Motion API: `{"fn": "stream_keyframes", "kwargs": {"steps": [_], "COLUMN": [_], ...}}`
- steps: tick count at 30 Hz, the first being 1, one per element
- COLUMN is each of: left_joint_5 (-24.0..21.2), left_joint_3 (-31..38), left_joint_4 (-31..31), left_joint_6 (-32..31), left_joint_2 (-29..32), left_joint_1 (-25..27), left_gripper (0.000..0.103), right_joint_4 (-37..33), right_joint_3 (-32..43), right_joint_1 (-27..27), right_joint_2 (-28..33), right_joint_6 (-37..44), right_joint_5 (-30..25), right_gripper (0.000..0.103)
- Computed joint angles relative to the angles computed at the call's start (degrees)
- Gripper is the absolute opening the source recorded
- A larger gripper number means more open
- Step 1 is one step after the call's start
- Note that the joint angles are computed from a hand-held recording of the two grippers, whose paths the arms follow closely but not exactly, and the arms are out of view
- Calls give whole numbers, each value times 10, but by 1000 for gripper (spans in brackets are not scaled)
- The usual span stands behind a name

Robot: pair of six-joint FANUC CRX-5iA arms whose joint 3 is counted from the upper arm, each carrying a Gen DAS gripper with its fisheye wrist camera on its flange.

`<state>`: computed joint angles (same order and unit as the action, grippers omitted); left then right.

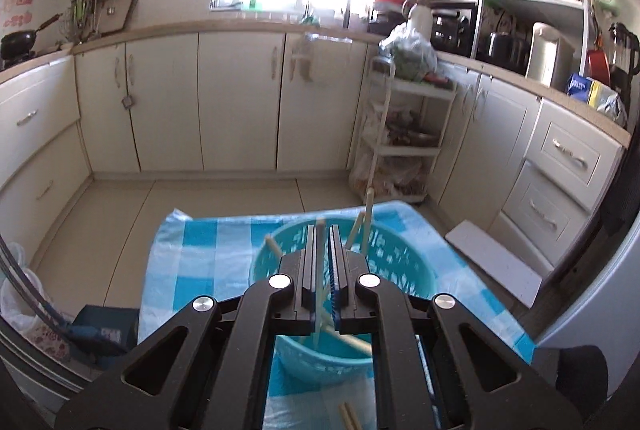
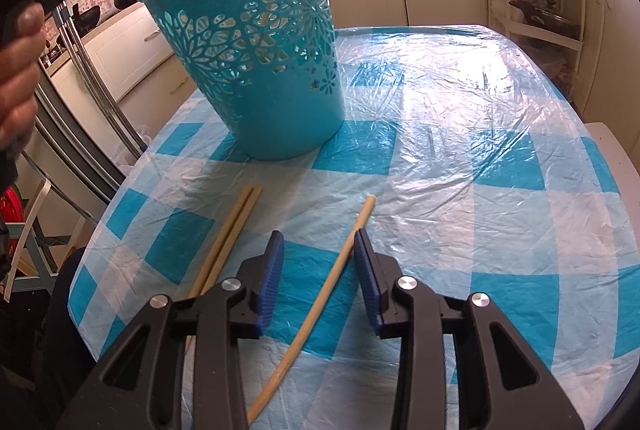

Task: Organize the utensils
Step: 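Close the right gripper on a wooden stick beside the basket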

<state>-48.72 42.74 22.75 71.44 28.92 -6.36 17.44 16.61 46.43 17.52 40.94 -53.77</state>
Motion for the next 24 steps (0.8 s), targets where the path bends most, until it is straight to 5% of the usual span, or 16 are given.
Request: {"fn": "stream_keyframes", "kwargs": {"steps": [2,6,10,15,19,24], "left_joint_5": [9,66,99,80,74,55], "left_joint_3": [-33,-131,-216,-274,-305,-311], "left_joint_4": [6,7,11,12,21,12], "left_joint_6": [-3,10,37,68,49,39], "left_joint_2": [-16,-73,-118,-132,-132,-118], "left_joint_1": [5,17,40,65,67,61], "left_gripper": [10,48,53,56,56,60], "right_joint_4": [7,35,47,52,23,-2], "right_joint_3": [0,-8,22,57,63,119], "right_joint_1": [2,13,18,18,15,6], "right_joint_2": [1,-1,20,43,39,62], "right_joint_6": [-7,-45,-48,10,130,134], "right_joint_5": [-5,-16,-56,-95,-98,-163], "right_gripper": [36,36,31,8,6,8]}}
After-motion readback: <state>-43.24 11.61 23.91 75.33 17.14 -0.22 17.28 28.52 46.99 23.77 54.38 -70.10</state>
